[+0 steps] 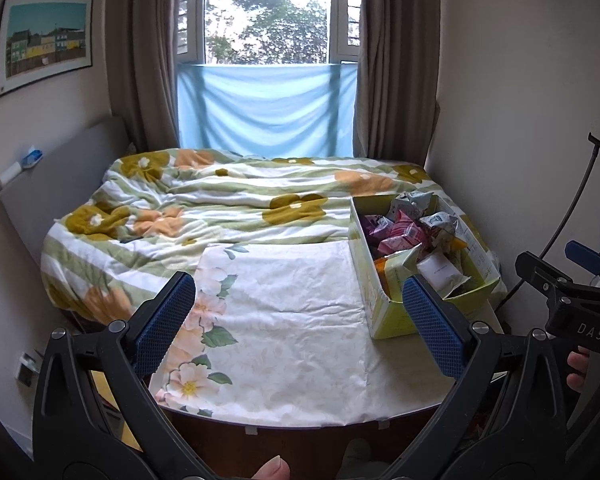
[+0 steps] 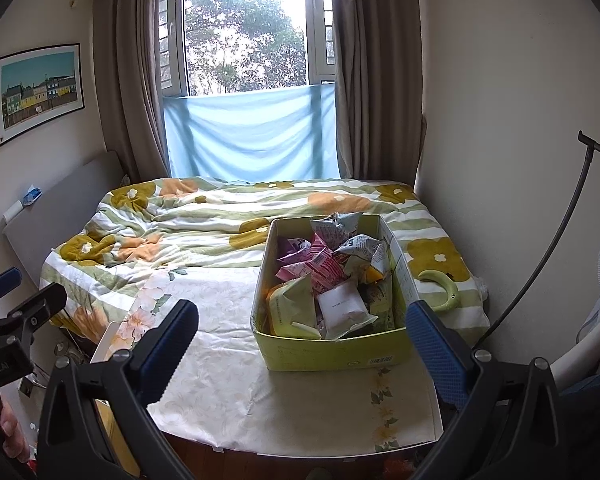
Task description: Organize snacks
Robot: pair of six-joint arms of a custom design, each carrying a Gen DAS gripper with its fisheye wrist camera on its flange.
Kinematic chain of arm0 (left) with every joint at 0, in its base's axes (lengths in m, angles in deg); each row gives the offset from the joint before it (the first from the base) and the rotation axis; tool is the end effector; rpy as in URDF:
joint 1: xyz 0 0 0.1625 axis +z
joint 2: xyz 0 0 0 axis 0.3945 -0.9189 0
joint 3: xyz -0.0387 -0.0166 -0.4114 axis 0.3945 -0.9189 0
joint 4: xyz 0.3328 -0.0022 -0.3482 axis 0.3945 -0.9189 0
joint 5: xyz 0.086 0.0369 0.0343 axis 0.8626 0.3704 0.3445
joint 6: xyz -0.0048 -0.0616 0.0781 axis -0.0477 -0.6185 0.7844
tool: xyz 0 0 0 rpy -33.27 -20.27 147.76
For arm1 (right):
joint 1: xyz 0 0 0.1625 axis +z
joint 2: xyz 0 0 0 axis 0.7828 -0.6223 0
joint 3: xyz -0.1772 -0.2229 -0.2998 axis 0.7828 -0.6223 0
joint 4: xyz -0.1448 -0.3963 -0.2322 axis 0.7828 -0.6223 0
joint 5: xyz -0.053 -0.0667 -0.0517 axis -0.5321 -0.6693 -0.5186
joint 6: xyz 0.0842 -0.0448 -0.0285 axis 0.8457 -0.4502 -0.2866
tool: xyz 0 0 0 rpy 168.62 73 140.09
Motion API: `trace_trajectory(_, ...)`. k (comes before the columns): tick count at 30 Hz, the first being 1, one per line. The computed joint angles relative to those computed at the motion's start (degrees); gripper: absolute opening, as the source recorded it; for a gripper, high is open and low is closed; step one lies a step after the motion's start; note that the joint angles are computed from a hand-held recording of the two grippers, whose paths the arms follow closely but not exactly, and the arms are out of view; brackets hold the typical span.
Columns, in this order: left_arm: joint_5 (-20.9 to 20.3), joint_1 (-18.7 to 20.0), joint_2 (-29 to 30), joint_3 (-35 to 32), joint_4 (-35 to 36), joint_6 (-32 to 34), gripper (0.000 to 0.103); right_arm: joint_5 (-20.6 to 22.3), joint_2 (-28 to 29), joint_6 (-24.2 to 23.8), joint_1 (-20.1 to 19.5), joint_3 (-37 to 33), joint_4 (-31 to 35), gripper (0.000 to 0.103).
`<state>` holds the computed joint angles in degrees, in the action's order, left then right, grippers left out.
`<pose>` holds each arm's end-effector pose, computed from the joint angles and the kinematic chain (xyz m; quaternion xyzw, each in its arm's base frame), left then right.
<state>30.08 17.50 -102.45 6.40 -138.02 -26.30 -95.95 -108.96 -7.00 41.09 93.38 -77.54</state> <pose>-0.5206 -0.7418 0.0444 0.1718 0.8100 -0.4471 0.3382 0.1251 -0.7603 0.4586 0.1716 -0.8266 0.4249 0.3268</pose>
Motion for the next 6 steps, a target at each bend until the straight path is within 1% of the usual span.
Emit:
trace_trajectory(2, 0.1, 0.0, -0.1, 0.1, 0.6, -0.7, 0.103, 0.1, -0.1, 0.0, -0.1, 0.1, 0.0, 0.103)
trace_trajectory(6, 1.4, -0.2, 0.7, -0.4, -0.6, 0.7, 0.103, 0.0, -0.1, 0.1, -0.1, 0.1, 0.1, 0.103)
